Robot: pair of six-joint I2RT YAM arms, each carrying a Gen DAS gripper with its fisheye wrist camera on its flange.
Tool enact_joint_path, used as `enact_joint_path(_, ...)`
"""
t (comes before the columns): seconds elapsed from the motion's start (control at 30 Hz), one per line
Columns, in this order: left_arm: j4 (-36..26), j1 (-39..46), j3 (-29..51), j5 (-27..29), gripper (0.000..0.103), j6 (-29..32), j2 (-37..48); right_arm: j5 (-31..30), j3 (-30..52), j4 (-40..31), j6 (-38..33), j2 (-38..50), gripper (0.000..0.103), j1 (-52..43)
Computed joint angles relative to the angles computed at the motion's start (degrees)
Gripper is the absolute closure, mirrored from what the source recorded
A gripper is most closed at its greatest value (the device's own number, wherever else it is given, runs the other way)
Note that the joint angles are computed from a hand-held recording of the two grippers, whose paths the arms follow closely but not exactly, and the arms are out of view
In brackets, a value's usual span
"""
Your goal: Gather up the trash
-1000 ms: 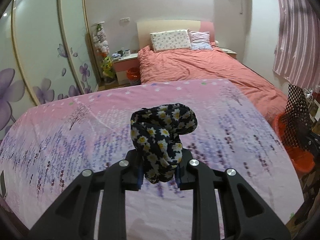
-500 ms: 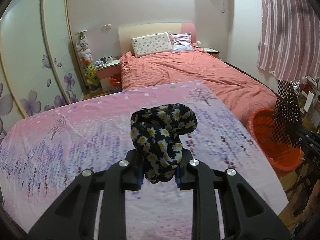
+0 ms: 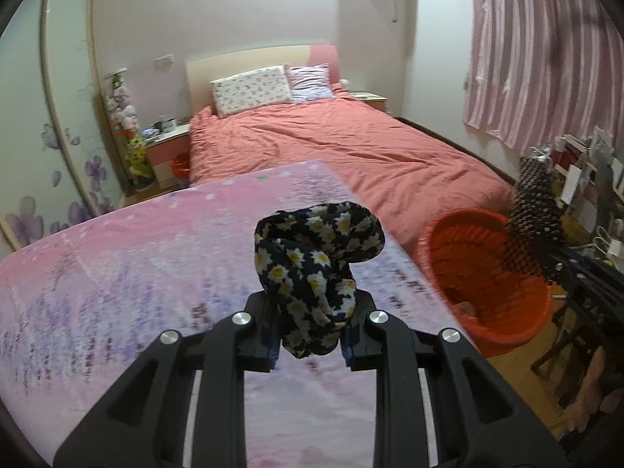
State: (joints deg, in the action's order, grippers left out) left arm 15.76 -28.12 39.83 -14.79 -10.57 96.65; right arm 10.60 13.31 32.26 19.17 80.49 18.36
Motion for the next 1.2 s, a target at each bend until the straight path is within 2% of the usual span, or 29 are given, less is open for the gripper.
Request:
enact_joint_path(0.43, 0.73, -9.53, 13.07, 4.76, 0.079, -2.87, 13.92, -8.76, 0.16, 8.42, -2.26, 9.78, 0.091, -13.06)
enact_joint_path(0.77, -4.44, -12.85, 28.66, 7.56, 0.078, -2.92, 26.94, -16.43, 3.25, 13.36, -4.52, 19.59, 0.091, -23.23)
enact_joint_path(0.9, -7.41, -12.78, 34.8, 9.15, 0.073, -2.21, 31.85, -18.93, 5.25, 13.51, -5.48, 22.93, 0.089, -25.58)
enact_joint_path(0.93, -8.46, -12.76, 36.51, 9.26, 0.071, -2.16, 33.13, -19.01, 5.66, 13.69, -5.69, 23.72, 0.087, -25.81)
enact_joint_path(0.97, -9.44, -12.71, 38.18, 9.48, 0.069, -2.27, 34.52, -18.97, 5.89, 13.96, -5.94, 24.42, 0.079, -25.99)
enact_joint_path(1.03, -11.0, -12.48, 40.89, 9.61, 0.057, -2.53, 37.15, -19.09, 6.44, 14.23, -6.26, 25.7, 0.065, -26.5)
enact_joint_path(1.17, -11.85, -12.32, 43.09, 8.63, 0.049, -2.21, 39.76, -19.41, 5.63, 16.21, -6.01, 26.89, 0.04, -27.31)
enact_joint_path(1.2, -11.64, -12.09, 42.92, 8.84, 0.047, -2.22, 39.9, -18.97, 4.83, 17.12, -5.84, 26.67, 0.039, -27.24)
